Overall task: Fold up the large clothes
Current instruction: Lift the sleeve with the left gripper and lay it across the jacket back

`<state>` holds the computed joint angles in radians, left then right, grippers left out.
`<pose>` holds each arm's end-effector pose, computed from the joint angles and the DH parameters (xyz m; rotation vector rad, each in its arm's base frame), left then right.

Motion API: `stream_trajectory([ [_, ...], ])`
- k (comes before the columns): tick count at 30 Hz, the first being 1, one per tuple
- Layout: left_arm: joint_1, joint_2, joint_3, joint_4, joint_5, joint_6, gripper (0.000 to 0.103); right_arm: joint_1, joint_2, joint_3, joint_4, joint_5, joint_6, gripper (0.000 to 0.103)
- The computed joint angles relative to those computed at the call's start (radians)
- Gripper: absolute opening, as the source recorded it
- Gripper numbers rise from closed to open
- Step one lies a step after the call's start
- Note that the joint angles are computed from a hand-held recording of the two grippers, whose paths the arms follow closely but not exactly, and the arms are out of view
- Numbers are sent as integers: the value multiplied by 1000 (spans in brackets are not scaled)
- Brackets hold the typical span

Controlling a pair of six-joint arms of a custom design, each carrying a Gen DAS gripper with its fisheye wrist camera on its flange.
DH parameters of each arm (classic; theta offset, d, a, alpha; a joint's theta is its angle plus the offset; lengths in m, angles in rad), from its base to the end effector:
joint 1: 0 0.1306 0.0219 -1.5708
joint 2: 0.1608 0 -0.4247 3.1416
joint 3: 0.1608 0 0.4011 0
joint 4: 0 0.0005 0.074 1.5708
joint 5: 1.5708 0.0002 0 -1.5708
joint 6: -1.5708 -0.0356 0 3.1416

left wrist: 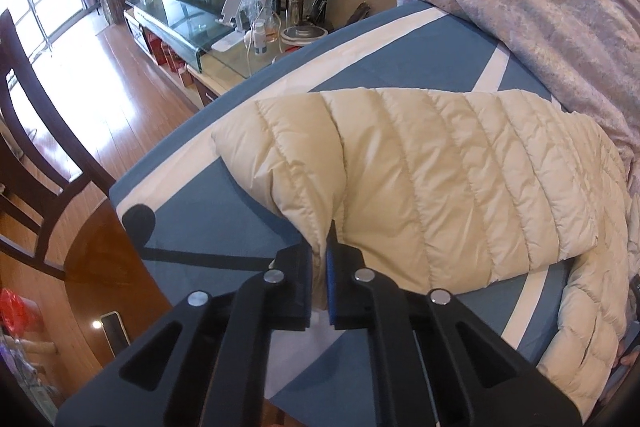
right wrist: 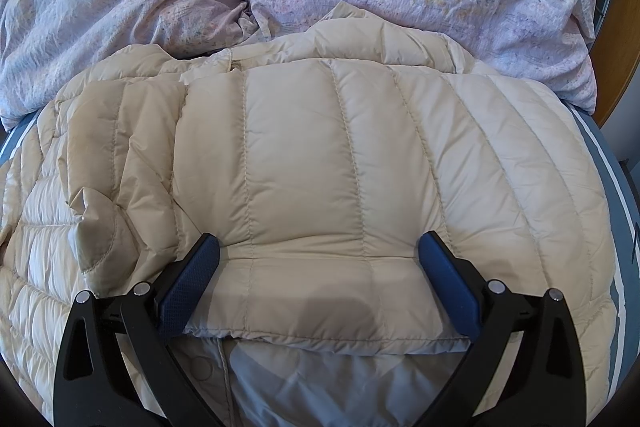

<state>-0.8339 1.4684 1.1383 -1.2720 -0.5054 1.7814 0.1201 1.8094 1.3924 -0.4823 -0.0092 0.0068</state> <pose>0.2964 -0.3017 0.3195 -1.2009 2.3658 0.2183 0.6174 0.0743 0.2735 -0.1606 2.4658 0.0601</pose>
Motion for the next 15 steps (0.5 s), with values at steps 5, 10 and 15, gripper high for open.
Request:
stream_trajectory([
  [5, -4, 15, 32, -34, -30, -17, 5, -2, 0, -1, 1, -1, -1, 101],
  [10, -12, 17, 46, -48, -56, -21, 4, 0, 0, 0, 0, 1, -4, 102],
  [15, -19, 16, 62, -60, -91, -31, 4, 0, 0, 0, 0, 1, -5, 102],
])
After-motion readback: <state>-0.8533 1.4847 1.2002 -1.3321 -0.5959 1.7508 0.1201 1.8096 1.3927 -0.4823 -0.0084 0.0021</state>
